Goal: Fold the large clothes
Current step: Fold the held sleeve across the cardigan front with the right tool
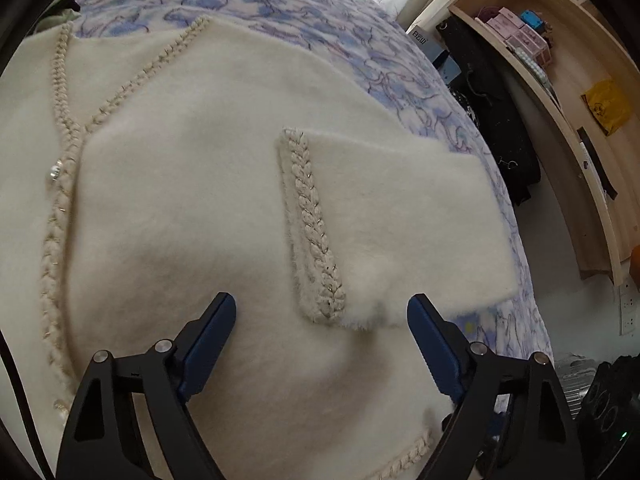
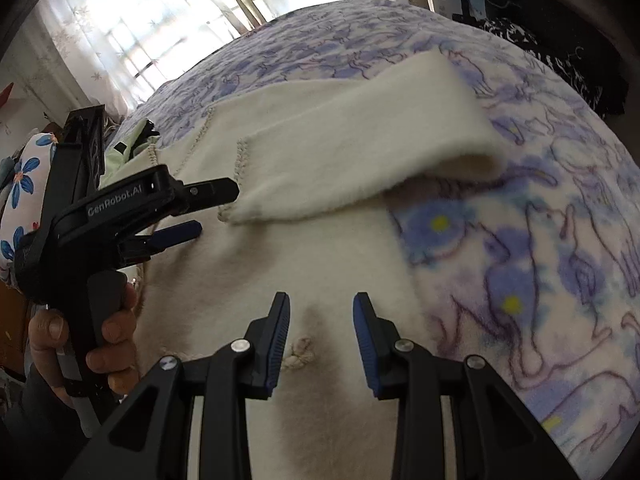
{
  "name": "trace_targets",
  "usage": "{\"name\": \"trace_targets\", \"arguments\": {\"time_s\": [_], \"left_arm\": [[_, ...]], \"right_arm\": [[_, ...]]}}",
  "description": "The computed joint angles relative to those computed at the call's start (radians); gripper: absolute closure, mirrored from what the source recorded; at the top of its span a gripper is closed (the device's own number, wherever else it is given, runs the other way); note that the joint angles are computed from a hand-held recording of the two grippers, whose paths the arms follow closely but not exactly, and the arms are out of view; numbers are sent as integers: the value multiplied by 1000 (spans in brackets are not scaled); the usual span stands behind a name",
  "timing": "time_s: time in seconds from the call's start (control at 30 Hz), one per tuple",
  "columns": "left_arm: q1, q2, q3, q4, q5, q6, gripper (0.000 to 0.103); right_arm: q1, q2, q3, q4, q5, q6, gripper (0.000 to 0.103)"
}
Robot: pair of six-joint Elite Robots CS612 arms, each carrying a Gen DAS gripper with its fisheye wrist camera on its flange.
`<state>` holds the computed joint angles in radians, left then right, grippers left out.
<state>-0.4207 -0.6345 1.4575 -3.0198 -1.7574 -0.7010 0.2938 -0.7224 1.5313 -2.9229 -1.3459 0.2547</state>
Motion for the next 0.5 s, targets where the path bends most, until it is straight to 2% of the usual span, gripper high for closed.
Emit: {"name": "trace_targets", "arguments": {"time_s": [0.07, 0.1, 0.13, 0.17, 0.2, 0.3, 0.4, 0.5], "left_arm": [[-5, 8, -10, 3, 9, 6, 18], [-6, 10, -17, 10, 10, 13, 33], [-6, 16, -31, 26, -7, 27, 69], [-3, 21, -50, 64, -34, 38, 82], [-4, 25, -66, 95, -37, 39, 85], [-29, 6, -63, 109, 69, 96, 88], [-53, -28, -34, 62, 171, 179, 88], [-64, -69, 2, -3, 252, 241, 88]], "right_arm": [[-5, 7, 2, 9, 10, 15, 70], [-7, 10, 6, 0, 17, 21, 70], [-7, 12, 8, -9, 18, 23, 70], [-6, 13, 11, -18, 15, 21, 70], [-5, 13, 12, -24, 9, 18, 70], [1, 19, 17, -51, -14, 2, 70], [7, 24, 31, -102, -38, -7, 69], [2, 24, 34, -110, -23, 0, 69]]}}
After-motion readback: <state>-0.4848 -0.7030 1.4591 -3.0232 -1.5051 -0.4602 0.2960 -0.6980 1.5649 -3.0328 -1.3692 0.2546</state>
